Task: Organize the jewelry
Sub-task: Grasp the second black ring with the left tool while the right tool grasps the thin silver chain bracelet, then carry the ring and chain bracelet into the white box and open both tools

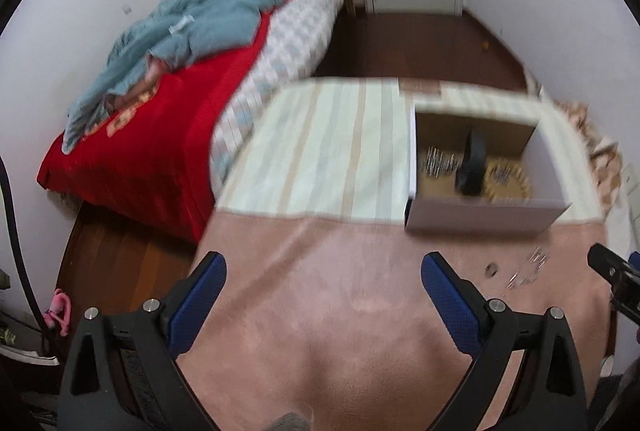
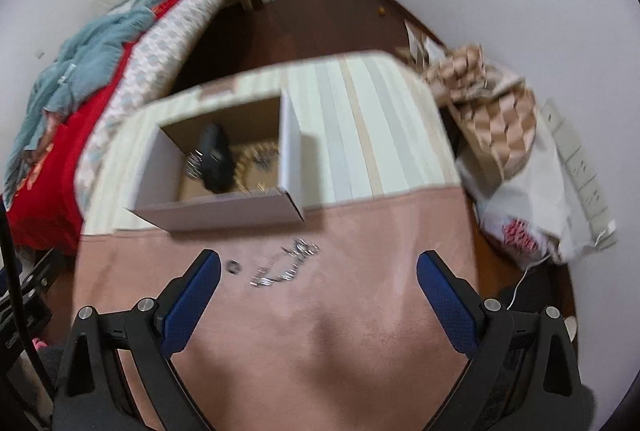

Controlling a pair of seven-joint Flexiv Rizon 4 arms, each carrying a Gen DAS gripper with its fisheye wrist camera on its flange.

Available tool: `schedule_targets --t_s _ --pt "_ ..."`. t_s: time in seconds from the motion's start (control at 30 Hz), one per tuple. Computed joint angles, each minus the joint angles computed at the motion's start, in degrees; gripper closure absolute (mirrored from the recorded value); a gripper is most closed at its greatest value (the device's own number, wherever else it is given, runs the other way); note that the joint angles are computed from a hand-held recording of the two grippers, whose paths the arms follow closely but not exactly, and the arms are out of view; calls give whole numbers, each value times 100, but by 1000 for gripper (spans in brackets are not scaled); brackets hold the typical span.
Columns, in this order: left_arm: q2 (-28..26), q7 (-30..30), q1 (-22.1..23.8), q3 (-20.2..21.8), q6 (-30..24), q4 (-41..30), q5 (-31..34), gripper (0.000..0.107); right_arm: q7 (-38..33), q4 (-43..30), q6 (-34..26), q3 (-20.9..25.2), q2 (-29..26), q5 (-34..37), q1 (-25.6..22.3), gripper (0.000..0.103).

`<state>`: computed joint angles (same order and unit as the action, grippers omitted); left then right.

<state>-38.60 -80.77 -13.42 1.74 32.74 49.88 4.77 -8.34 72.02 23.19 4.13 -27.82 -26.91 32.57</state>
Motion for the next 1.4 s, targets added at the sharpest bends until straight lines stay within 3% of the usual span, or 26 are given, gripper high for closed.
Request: schedule_targets --t_s 0.13,0.17,0.3,0.33,0.37,0.4,0.43,0.5,0.73,0.9,1.1,1.17,1.23,1.3,1.4 --pt "-210 -68 -87 111 -259 -104 190 7 -14 275 562 37 -250 275 -197 28" --pt "-263 -80 -98 128 -311 -153 225 7 -24 300 655 16 -323 274 -204 30" --pt "-419 -108 -103 152 -420 -322 297 7 -252 96 640 -89 -679 183 -150 46" --pt "-451 -106 -101 149 -449 -372 298 7 -348 40 608 -142 -751 51 -88 62" --pt "-473 -94 -95 136 -465 -398 286 7 -409 -64 413 -200 -820 -46 -15 69" --pt "-500 -73 -88 112 -485 -427 260 7 -411 18 591 -204 -806 -84 -15 97" --pt "-534 -38 -79 84 -513 -468 225 7 -376 72 709 -189 -786 -45 -28 100" --pt "-550 85 -80 4 -549 -474 135 7 -329 116 679 -197 -743 -28 -5 100" --pt "-625 436 -189 -222 -720 -477 -225 7 760 1385 1477 -222 198 -393 -80 100" --pt "-856 592 -299 -344 -1173 -764 -502 8 1201 1841 1475 -79 680 -656 -206 100" --pt "-865 869 -424 -457 -998 -590 -692 10 1381 2132 1379 104 895 -673 -359 100" --pt "-821 952 -472 -457 -844 -462 -688 24 1421 2204 1403 136 921 -675 -399 100" --pt "-851 1044 -523 -453 -896 -478 -680 59 1437 2239 1431 159 928 -662 -428 100" --pt "-920 1099 -536 -457 -1026 -568 -715 82 1446 2248 1438 168 926 -675 -437 100" --pt "-862 1200 -502 -492 -861 -422 -786 97 1453 2224 1440 168 918 -708 -435 100"
